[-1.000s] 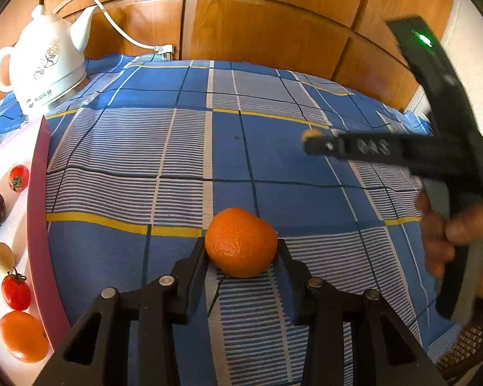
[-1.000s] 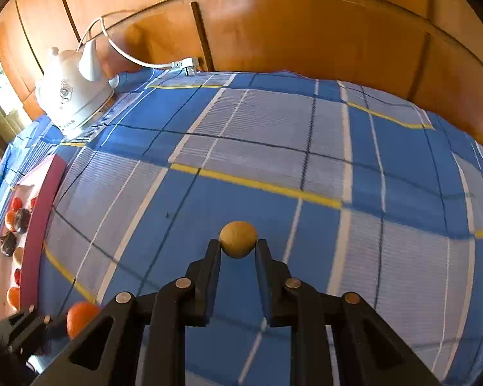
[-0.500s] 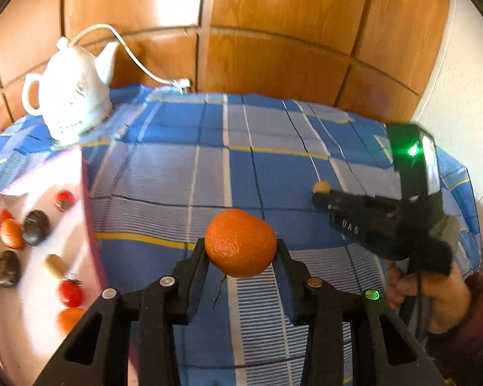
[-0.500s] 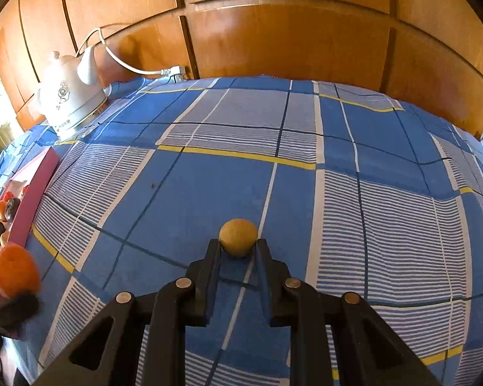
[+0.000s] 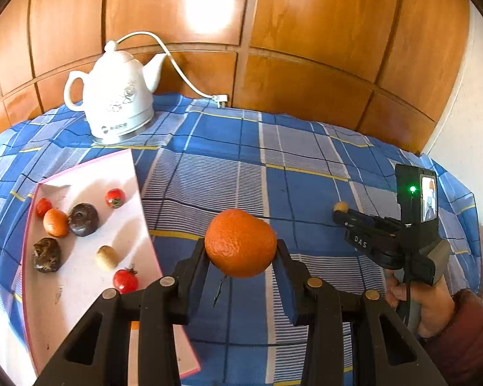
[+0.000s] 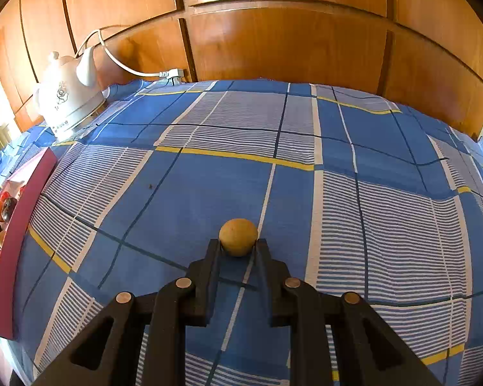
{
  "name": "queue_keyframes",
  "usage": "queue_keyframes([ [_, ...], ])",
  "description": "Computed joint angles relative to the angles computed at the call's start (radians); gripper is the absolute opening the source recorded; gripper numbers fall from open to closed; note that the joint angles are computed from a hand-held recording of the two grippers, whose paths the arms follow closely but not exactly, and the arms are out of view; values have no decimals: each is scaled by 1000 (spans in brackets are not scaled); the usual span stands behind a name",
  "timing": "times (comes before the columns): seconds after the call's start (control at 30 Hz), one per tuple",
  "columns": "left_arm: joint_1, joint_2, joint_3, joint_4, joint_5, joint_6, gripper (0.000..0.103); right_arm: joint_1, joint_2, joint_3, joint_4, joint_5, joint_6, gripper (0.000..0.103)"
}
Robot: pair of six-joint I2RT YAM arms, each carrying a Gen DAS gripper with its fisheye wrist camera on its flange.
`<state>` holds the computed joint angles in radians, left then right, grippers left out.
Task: Organize fruits
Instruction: 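Carry the mandarin into the tray and release with left tool while right holds yellow fruit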
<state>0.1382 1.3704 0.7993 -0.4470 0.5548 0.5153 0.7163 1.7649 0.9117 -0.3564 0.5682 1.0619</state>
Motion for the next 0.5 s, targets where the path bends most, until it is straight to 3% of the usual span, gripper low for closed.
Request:
queue_keyframes([
  [0.5, 74, 38, 37, -29, 21, 33, 40, 5, 15, 17, -17, 13, 1, 22],
])
